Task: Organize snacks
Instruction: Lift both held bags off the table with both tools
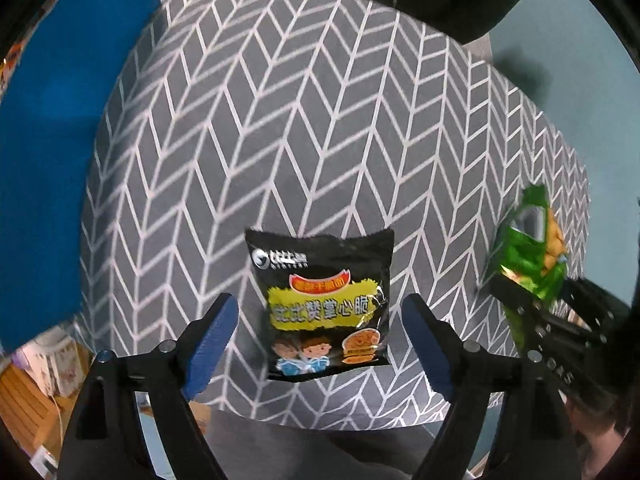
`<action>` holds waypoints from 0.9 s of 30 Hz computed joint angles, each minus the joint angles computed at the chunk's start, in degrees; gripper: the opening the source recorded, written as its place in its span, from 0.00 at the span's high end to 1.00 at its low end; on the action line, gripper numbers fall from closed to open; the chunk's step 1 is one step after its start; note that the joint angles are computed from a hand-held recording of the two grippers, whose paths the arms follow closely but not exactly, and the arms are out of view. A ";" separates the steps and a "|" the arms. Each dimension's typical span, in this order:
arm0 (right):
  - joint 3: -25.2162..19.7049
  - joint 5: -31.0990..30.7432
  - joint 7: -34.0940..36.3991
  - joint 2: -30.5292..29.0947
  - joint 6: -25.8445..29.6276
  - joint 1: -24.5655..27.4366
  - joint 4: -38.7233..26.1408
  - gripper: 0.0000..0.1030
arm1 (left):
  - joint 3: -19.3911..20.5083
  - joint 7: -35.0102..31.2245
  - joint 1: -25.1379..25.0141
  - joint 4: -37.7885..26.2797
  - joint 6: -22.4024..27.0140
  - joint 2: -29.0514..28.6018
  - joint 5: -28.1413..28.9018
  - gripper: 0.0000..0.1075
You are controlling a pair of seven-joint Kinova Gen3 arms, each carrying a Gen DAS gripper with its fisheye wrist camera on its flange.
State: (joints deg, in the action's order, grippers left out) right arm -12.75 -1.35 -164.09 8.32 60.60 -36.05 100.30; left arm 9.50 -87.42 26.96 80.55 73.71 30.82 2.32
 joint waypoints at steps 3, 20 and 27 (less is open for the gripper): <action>-0.71 -0.13 -2.71 -2.14 -0.98 -0.90 2.55 0.58 | -0.05 1.58 0.95 1.84 -1.69 0.10 0.21 0.21; -6.59 2.30 -15.13 -5.19 2.59 -6.33 3.59 0.58 | 0.33 7.13 7.97 3.48 -7.55 5.61 -4.87 0.22; -5.61 3.80 -16.74 -1.80 4.66 -9.08 -1.29 0.58 | 1.18 1.84 5.79 5.59 -9.71 4.22 -4.12 0.36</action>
